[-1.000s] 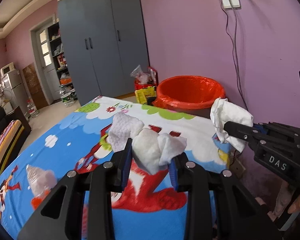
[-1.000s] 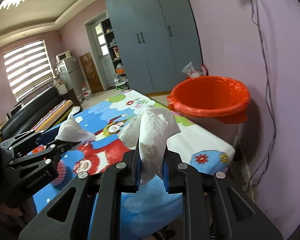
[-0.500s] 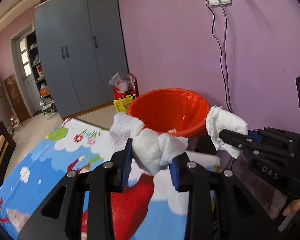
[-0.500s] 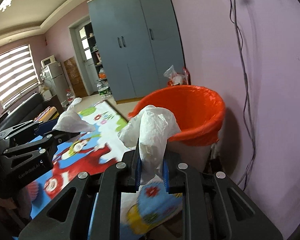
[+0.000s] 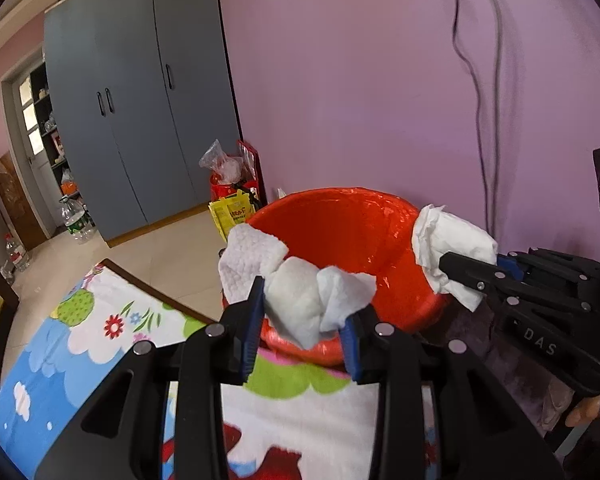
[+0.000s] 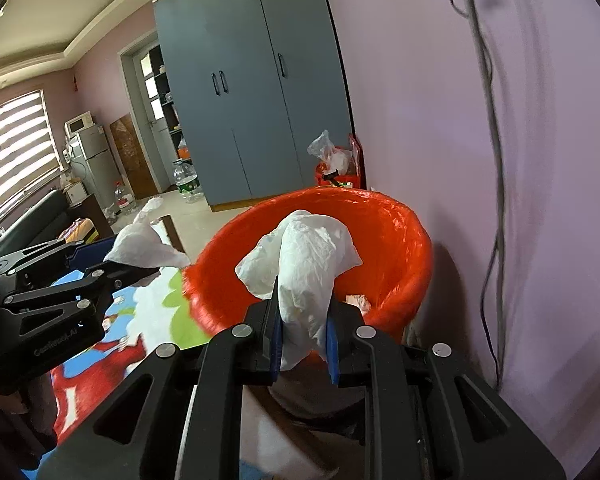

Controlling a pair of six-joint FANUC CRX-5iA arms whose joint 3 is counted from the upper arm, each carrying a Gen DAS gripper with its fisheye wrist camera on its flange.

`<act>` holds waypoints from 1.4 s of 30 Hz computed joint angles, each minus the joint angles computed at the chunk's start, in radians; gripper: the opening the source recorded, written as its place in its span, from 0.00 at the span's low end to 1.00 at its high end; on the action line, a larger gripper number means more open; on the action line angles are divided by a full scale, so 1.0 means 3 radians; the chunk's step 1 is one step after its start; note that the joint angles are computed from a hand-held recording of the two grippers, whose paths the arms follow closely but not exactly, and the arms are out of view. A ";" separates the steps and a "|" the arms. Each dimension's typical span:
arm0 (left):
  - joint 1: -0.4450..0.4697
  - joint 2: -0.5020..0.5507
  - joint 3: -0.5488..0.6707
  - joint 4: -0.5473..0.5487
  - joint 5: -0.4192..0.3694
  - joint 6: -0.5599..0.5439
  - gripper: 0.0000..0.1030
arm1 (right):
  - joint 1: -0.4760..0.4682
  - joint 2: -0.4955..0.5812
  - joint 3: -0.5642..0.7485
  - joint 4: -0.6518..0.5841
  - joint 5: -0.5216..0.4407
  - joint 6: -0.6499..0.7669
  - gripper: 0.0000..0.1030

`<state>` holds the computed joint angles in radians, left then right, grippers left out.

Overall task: Collect trash
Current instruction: 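Carry the tissue and plastic bag over the red bin, then open both grippers to drop the tissue and bag into the bin, then move both tools back to the remaining trash on the bed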

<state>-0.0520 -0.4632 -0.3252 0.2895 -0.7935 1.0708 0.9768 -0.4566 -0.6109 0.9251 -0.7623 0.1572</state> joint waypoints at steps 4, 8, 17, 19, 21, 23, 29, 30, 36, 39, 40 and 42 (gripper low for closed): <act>-0.0061 0.0225 0.0090 -0.0014 0.0085 0.0002 0.33 | -0.0200 0.0131 0.0051 -0.0103 0.0205 0.0155 0.18; -0.0110 0.0416 0.0159 -0.0011 0.0182 0.0009 0.33 | -0.0384 0.0249 0.0092 -0.0146 0.0389 0.0233 0.18; -0.0154 0.0796 0.0387 -0.0241 0.0397 0.0277 0.62 | -0.0778 0.0470 0.0158 -0.0220 0.0828 0.0388 0.76; -0.0134 0.0777 0.0386 -0.0304 0.0380 0.0323 0.64 | -0.0748 0.0429 0.0113 -0.0118 0.0783 0.0338 0.76; -0.0116 0.0739 0.0380 -0.0354 0.0366 0.0356 0.66 | -0.0734 0.0382 0.0092 -0.0114 0.0784 0.0304 0.76; -0.0090 0.0668 0.0359 -0.0379 0.0332 0.0373 0.67 | -0.0661 0.0291 0.0045 -0.0064 0.0730 0.0214 0.77; -0.0101 0.0356 0.0411 -0.0801 0.0090 0.0719 0.84 | -0.0139 0.0010 0.0028 -0.0003 0.0107 0.0084 0.77; -0.0100 0.0275 0.0408 -0.0866 0.0049 0.0761 0.86 | 0.0001 -0.0067 0.0018 0.0018 -0.0028 0.0019 0.77; 0.0231 -0.0277 0.0246 -0.0544 -0.0263 0.0525 0.91 | 0.0771 -0.0343 0.0002 0.0164 -0.0745 -0.0373 0.80; 0.0533 -0.0564 0.0154 -0.0247 -0.0442 0.0280 0.92 | 0.1168 -0.0387 0.0030 0.0270 -0.1122 -0.0590 0.82; 0.0636 -0.0638 0.0126 -0.0137 -0.0490 0.0195 0.93 | 0.1285 -0.0396 0.0042 0.0289 -0.1229 -0.0658 0.82; 0.0973 -0.0874 0.0016 0.0194 -0.0617 -0.0088 0.94 | 0.1484 -0.0412 0.0055 0.0338 -0.1380 -0.0789 0.82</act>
